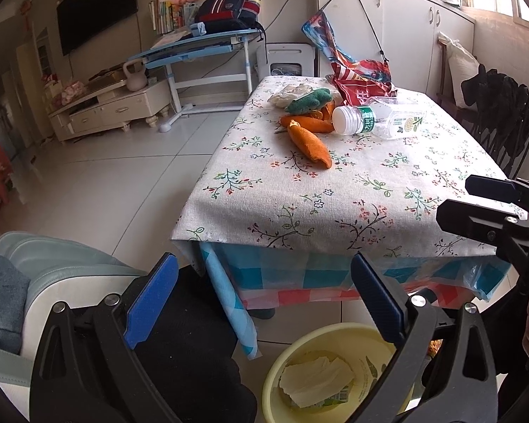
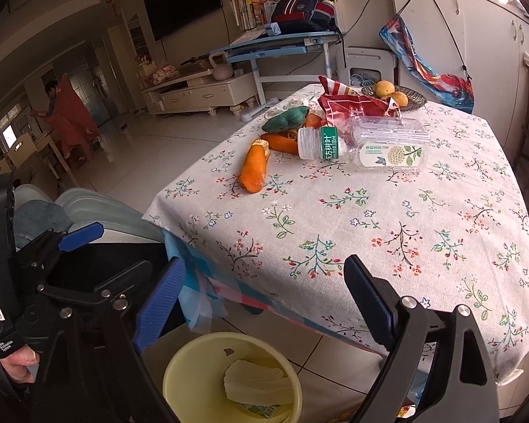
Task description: Collect trash
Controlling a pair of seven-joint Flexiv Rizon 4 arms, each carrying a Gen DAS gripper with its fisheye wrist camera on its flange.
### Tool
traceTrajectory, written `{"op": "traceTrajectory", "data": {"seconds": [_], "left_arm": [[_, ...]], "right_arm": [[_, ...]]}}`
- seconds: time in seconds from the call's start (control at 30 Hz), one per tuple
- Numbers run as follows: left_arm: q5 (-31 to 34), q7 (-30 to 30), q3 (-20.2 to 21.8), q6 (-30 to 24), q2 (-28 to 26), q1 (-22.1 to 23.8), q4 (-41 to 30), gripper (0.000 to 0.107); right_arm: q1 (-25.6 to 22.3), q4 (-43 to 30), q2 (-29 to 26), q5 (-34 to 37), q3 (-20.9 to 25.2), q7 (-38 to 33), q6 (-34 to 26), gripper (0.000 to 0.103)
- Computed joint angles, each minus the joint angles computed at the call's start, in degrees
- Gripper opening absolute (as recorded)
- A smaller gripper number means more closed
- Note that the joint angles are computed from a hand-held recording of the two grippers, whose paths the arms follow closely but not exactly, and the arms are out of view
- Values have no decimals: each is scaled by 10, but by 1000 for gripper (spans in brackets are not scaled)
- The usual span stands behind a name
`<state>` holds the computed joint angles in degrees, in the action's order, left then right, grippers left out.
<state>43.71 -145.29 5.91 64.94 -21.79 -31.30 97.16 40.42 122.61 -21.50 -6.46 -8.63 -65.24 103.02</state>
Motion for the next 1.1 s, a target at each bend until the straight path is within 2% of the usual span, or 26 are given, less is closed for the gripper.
{"op": "traceTrajectory", "data": {"seconds": [0.17,0.23,0.4,0.43,0.6,0.8,0.93,1.1], "left_arm": [[2,5,-2,-1,-2,-1,-4,95],[-1,3,-2,16,0,5,0,95],[-86,45,-17,94,-3,51,26,95],[-103,55,-18,108,-6,56,28,95],[-178,137,-32,143,-39,76,11,95],[-267,212,-50,153,-90,95,-32,95],[-310,244,-51,154,-113,92,-56,95],[-352,281,-41,147,-130,79,-77,95]], "right_arm": [[12,6,5,7,-13,-5,8,88],[28,9,11,11,-32,-12,8,88],[68,12,29,-3,-105,-55,-1,90],[59,5,29,-9,-103,-71,-10,90],[-67,-70,2,-100,-15,-130,-94,90],[-192,-203,-65,-173,107,-259,-214,90],[-250,-319,-118,-149,189,-390,-334,90],[-263,-472,-185,-82,230,-519,-514,90]]}}
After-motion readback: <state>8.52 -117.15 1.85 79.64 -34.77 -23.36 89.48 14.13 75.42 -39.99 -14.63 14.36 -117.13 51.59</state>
